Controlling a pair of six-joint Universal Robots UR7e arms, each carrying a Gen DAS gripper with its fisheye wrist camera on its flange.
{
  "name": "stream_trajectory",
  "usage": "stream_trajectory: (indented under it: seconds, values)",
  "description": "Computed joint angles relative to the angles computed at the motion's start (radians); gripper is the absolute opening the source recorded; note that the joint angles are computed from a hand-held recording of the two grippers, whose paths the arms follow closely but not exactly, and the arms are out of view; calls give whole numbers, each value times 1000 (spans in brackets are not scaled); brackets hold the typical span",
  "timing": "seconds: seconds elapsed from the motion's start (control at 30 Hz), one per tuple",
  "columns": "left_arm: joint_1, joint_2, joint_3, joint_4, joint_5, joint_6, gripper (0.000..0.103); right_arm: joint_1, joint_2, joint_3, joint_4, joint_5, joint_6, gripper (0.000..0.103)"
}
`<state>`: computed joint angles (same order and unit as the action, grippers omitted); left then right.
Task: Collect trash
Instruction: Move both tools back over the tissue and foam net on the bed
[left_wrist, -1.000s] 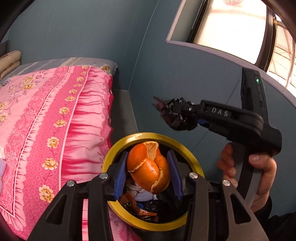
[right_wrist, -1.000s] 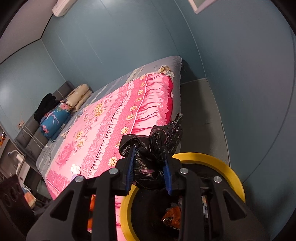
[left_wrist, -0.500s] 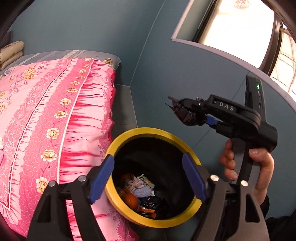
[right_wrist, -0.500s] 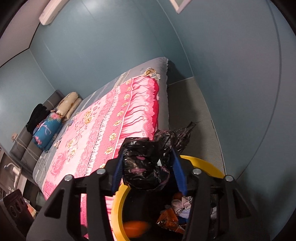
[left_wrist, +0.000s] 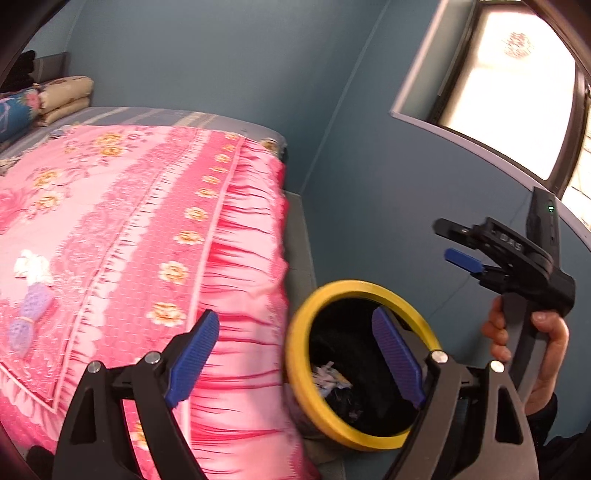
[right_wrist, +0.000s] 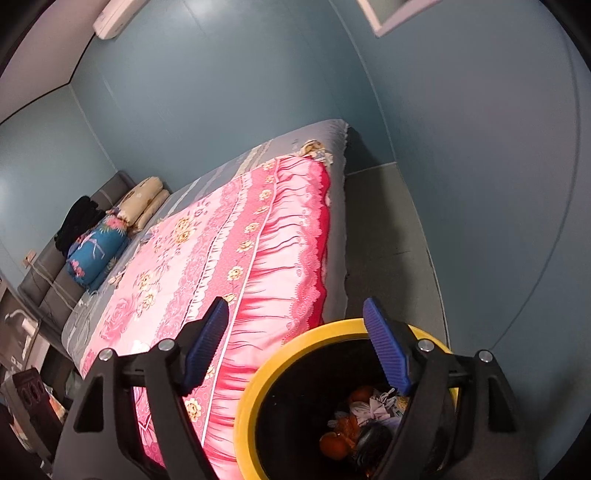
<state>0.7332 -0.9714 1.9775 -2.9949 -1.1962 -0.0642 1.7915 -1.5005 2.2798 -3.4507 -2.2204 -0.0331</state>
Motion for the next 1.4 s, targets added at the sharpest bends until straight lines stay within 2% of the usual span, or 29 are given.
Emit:
stream_trajectory:
  seconds: [0.23,0.43,0.57,0.73,0.83,0.93,1.13,1.23,1.33,1.4]
  values:
    - [43,-53,20,-18,63,-10,82,37,99,-93,69,46,-43,73]
    - [86,-104,34,-26,128,0,82,77,225,-206,115,88,-100,74]
    - [126,-127,39,-42,177,16,82,81,314,-302,193,159,-117,75]
    - [191,-142,25,-33,209,11,82,88,432,-430,302,210,-137,75]
    - [232,-146,9,-24,217,9,82,87,532,-546,407,251,-168,75]
    - [275,-143,-15,-13,220,8,82,91,604,-633,485,259,-182,75]
    - [357,-112,-80,30,207,-16,82,89,784,-881,735,282,-178,75]
    - [385,-91,-112,61,200,-13,82,86,902,-1053,900,290,-181,75]
    - [414,-68,-148,96,187,-10,82,78,975,-1160,999,298,-195,75]
    - [430,-56,-168,111,180,-11,82,76,1055,-1280,1092,292,-201,75]
